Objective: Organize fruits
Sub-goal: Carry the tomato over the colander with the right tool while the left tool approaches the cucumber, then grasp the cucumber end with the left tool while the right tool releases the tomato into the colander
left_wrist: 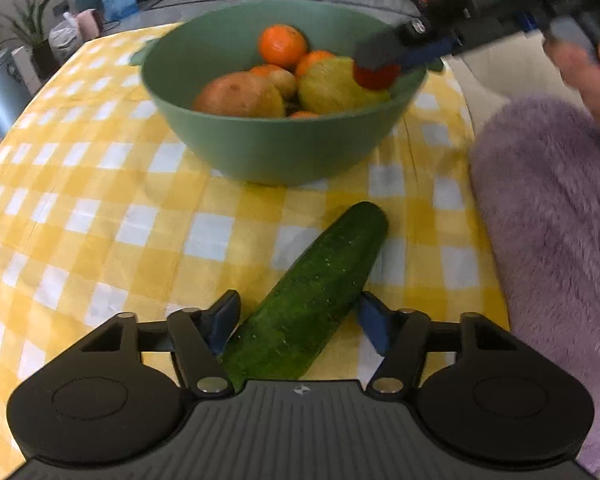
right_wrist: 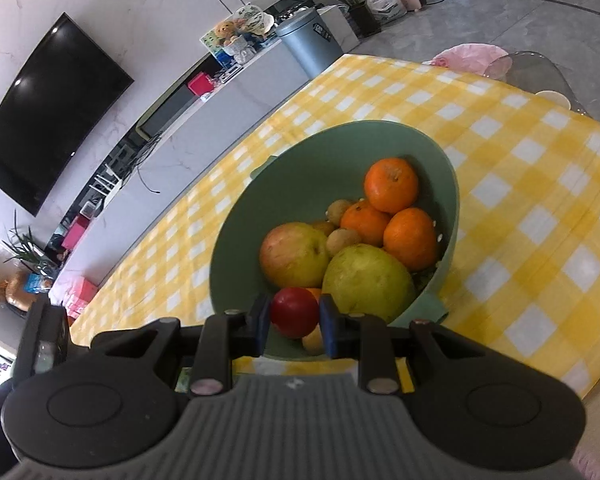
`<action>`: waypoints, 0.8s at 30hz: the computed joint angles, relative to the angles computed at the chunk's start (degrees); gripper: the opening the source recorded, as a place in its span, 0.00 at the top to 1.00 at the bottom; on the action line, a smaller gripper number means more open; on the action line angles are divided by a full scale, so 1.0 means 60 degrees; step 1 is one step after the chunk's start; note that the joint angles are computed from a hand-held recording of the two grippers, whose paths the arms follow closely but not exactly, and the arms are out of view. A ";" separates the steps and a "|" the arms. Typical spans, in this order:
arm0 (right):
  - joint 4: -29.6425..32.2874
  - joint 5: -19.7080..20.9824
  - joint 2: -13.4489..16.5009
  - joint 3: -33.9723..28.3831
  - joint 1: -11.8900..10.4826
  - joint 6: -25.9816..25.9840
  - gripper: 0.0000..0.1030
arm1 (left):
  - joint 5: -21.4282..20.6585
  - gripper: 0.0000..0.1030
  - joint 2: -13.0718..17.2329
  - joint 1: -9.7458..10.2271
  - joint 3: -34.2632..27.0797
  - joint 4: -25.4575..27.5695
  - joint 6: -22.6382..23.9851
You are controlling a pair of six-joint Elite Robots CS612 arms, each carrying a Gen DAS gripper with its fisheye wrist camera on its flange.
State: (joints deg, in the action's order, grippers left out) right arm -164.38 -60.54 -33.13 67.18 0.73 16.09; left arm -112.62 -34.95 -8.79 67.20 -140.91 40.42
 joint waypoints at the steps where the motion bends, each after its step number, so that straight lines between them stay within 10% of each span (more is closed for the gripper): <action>1: 0.0055 -0.0115 -0.0003 -0.0014 0.0018 -0.0054 0.78 | 0.0048 0.31 -0.0015 -0.0011 0.0029 -0.0052 -0.0159; 11: 0.0096 -0.0307 -0.0023 0.0014 0.0033 -0.0077 0.78 | 0.2265 0.42 -0.0404 -0.0452 0.0388 -0.0153 -0.6171; 18: -0.0029 -0.0352 -0.0017 0.0019 0.0026 0.0101 0.78 | 0.2255 0.30 -0.0434 -0.0468 0.1317 -0.2690 -0.3975; 24: -0.0193 -0.0372 -0.0016 0.0053 0.0006 0.0211 0.78 | 0.1528 0.29 -0.0254 -0.0298 0.1792 -0.4673 -0.4163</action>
